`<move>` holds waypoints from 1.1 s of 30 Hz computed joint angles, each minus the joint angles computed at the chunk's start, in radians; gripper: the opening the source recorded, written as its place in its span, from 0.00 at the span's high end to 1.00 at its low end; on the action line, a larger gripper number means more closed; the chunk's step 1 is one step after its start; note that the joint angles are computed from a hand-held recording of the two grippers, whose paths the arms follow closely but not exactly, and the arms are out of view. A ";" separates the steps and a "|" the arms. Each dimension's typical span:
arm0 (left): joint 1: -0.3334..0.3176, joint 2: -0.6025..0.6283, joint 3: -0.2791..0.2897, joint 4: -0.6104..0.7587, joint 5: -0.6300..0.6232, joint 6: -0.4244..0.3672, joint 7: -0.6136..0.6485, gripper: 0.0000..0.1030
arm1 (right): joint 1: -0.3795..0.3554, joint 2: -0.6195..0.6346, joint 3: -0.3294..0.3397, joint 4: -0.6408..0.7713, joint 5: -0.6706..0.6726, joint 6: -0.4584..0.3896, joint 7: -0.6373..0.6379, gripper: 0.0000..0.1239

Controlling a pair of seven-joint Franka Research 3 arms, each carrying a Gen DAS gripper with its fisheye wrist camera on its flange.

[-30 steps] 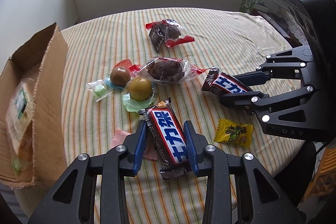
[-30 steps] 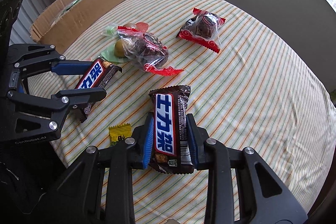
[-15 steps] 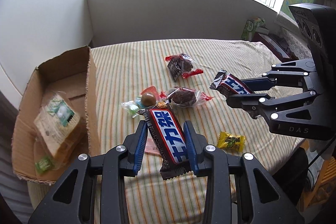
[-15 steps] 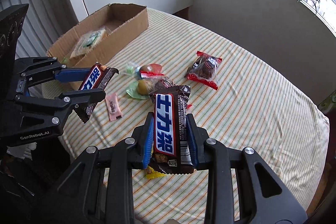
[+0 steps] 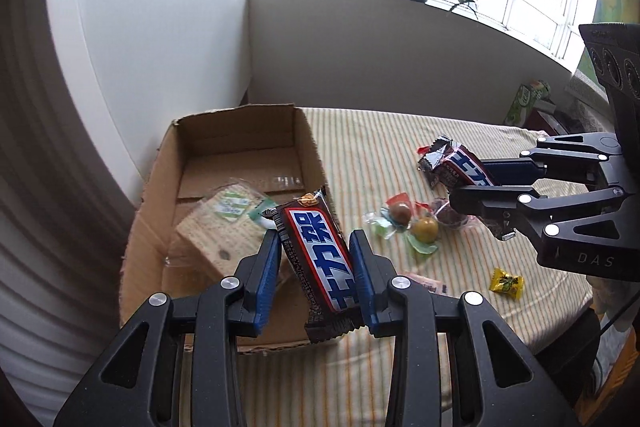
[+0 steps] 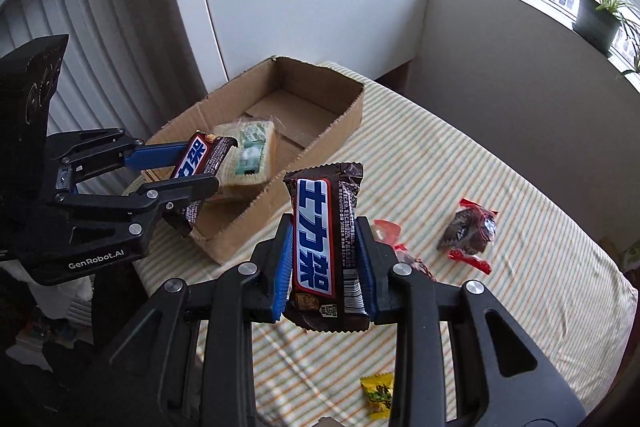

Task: Organize snacks
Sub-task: 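Carry both chocolate bars into the box and open both tools, then withdraw both tools from the box toward the remaining snacks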

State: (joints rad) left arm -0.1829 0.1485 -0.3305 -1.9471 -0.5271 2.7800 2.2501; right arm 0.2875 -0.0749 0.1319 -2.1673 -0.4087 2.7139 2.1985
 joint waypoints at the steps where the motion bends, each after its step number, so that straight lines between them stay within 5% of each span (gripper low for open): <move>1: 0.010 -0.001 0.005 -0.001 -0.010 -0.002 0.009 0.68 | 0.003 0.018 0.003 0.019 0.003 0.001 -0.003 0.76; 20: 0.086 0.083 0.009 0.064 0.115 0.027 -0.125 0.67 | 0.160 0.316 -0.097 0.336 0.102 -0.052 -0.109 0.75; 25: 0.102 0.091 -0.003 0.071 0.131 0.037 -0.146 0.59 | 0.174 0.297 -0.118 0.309 0.093 -0.025 -0.091 0.63; 33: 0.123 0.063 -0.034 0.044 0.056 0.049 -0.098 0.59 | 0.167 0.193 -0.121 0.202 0.014 0.005 0.021 0.63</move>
State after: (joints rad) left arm -0.0597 0.2113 -0.3647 -1.9030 -0.4713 2.8295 2.1520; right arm 0.4546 0.1179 0.0109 -1.9652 -0.3942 2.7194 2.2195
